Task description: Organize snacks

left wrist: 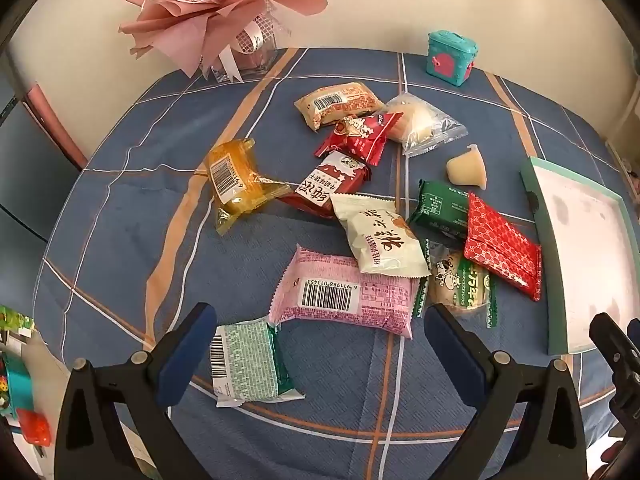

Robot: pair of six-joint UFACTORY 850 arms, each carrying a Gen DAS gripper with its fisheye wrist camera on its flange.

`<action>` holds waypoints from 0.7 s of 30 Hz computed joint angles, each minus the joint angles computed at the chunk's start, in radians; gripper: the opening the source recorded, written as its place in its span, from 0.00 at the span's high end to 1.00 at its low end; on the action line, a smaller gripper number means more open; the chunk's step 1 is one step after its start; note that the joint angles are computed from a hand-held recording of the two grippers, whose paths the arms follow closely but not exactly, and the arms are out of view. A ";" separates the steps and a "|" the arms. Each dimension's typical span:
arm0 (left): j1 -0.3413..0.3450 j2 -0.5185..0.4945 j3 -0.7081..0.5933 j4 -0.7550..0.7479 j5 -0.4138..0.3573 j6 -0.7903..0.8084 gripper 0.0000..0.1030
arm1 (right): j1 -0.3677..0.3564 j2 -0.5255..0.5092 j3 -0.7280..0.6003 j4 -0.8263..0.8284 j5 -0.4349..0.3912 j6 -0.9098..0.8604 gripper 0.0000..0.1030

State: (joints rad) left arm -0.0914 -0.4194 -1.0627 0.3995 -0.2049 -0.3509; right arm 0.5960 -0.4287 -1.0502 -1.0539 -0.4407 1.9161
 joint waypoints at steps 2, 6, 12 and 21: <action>-0.001 -0.002 -0.002 0.011 -0.002 -0.011 0.00 | 0.001 -0.002 -0.003 0.005 -0.002 -0.005 0.00; -0.009 0.000 0.006 0.019 -0.001 -0.028 0.00 | 0.002 -0.002 -0.003 0.009 -0.003 -0.010 0.00; 0.001 0.000 0.005 0.002 0.003 -0.003 0.00 | 0.002 -0.004 -0.003 0.012 -0.002 -0.015 0.00; 0.002 -0.001 0.009 0.001 0.004 -0.004 0.00 | 0.002 -0.008 -0.005 0.017 -0.002 -0.020 0.00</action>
